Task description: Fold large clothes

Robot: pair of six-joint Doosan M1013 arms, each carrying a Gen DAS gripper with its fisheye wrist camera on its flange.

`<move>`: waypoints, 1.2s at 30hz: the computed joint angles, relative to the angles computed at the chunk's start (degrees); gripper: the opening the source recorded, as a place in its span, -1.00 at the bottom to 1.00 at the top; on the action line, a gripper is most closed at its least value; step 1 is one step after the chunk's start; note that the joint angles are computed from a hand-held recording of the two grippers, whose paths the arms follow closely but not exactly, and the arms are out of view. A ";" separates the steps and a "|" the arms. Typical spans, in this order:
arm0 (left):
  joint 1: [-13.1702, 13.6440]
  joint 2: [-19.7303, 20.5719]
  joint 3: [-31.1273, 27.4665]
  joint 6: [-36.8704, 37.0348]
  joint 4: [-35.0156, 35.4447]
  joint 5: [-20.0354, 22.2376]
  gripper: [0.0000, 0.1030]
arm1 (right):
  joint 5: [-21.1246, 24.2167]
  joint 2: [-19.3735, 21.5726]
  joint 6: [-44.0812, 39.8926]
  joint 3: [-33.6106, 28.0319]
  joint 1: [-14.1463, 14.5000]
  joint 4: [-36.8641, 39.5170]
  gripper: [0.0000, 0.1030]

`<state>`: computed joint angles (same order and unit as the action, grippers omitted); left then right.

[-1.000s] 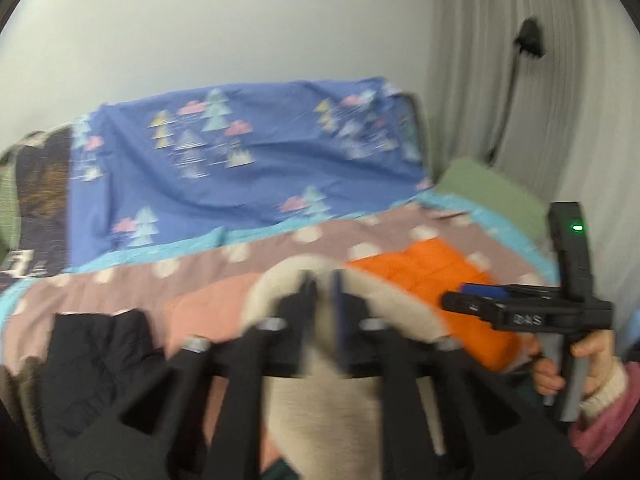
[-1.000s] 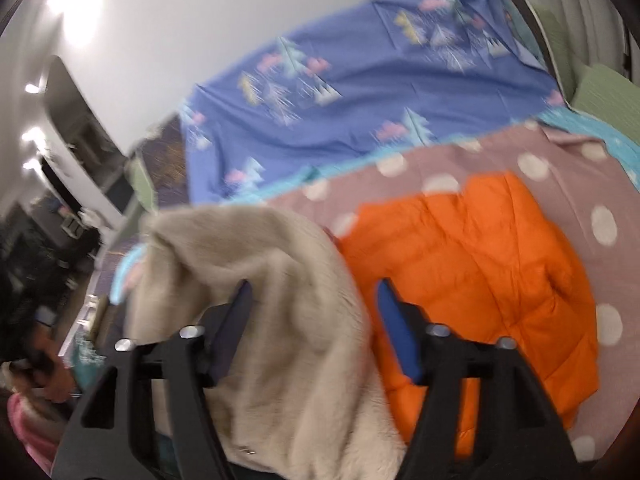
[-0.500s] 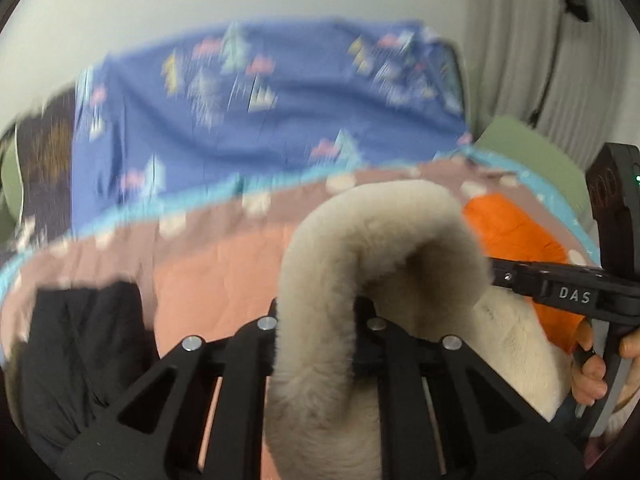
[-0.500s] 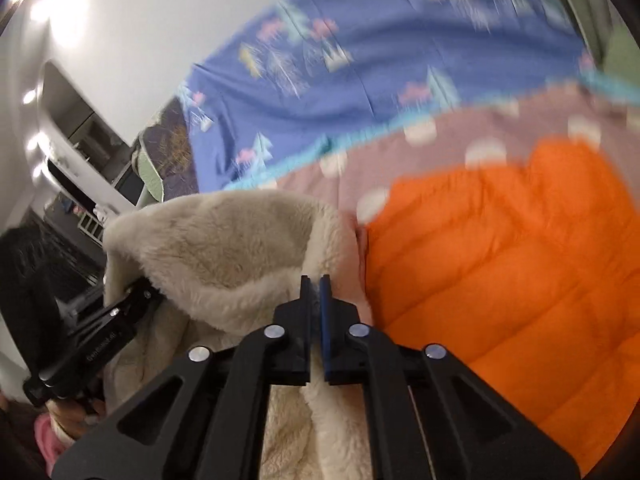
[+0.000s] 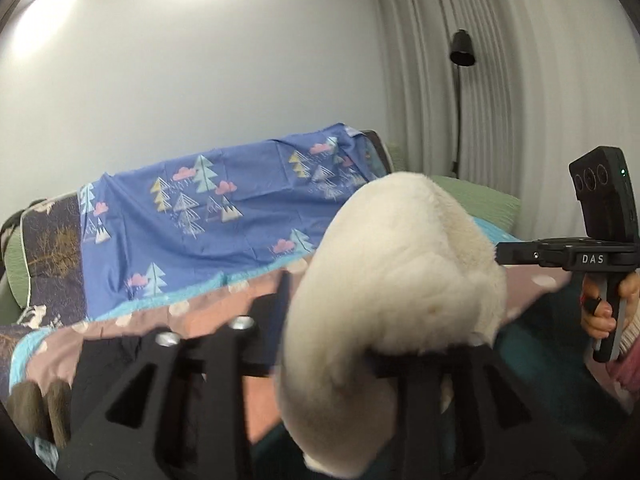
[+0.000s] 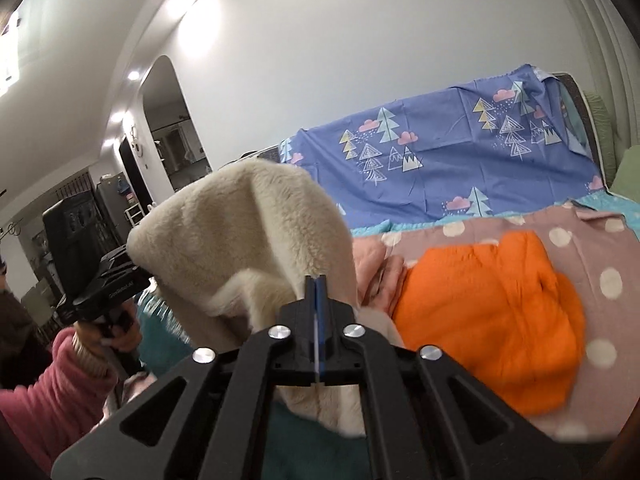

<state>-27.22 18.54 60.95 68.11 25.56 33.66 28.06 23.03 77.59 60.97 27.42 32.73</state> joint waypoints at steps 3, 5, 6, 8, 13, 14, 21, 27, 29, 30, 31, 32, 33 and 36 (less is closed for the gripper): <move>-1.11 -4.53 7.70 1.28 -0.95 -3.62 0.26 | -3.47 -3.78 4.77 7.03 1.42 -5.22 -1.00; -2.03 -6.72 11.34 5.09 -3.25 -2.84 0.30 | -2.70 -5.31 10.11 9.99 2.27 -10.76 -1.00; -2.33 -7.54 12.82 7.82 -5.39 -2.30 0.30 | -2.18 -5.69 12.73 10.73 2.69 -13.58 -1.00; -3.18 -8.72 14.87 10.94 -6.64 -0.55 0.30 | -0.96 -6.19 15.66 11.69 3.29 -16.51 -1.00; -5.47 -11.57 19.96 11.95 -4.42 0.44 0.30 | 3.00 -4.59 19.89 8.57 4.96 -21.79 -0.96; -5.70 -12.17 20.74 11.03 -3.98 0.23 0.30 | 3.65 -4.19 19.59 7.66 5.28 -21.78 -0.94; -4.57 -14.76 23.42 10.75 -9.55 -5.16 0.30 | 4.58 -0.48 13.26 -0.04 6.16 -14.03 -0.41; -4.54 -14.04 22.46 19.28 -19.93 -4.45 0.30 | 18.61 8.77 11.81 -15.26 5.71 -5.62 -0.03; -5.36 -14.46 23.12 22.87 -19.84 -2.62 0.30 | 23.12 9.32 7.86 -15.49 6.06 -4.23 -0.19; -5.62 -15.08 23.94 25.89 -21.02 -1.82 0.30 | 24.96 8.74 4.91 -14.08 6.62 -5.56 -0.33; -5.60 -16.10 25.22 30.11 -23.82 -1.55 0.30 | 26.55 7.73 2.33 -11.89 7.24 -7.56 -0.50; -5.69 -16.87 26.18 31.89 -24.81 -1.83 0.30 | 27.82 6.63 0.67 -9.56 7.84 -9.85 -0.57; -5.58 -18.27 27.93 34.08 -25.93 -2.80 0.30 | 28.73 5.61 -0.08 -7.36 8.38 -12.26 -0.60; -5.63 -20.73 30.96 29.62 -20.64 -3.90 0.39 | 32.40 3.17 2.47 -1.40 9.72 -20.02 -0.61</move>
<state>-32.85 -2.20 91.91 97.73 4.92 29.76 60.46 26.20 80.06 59.57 37.14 12.71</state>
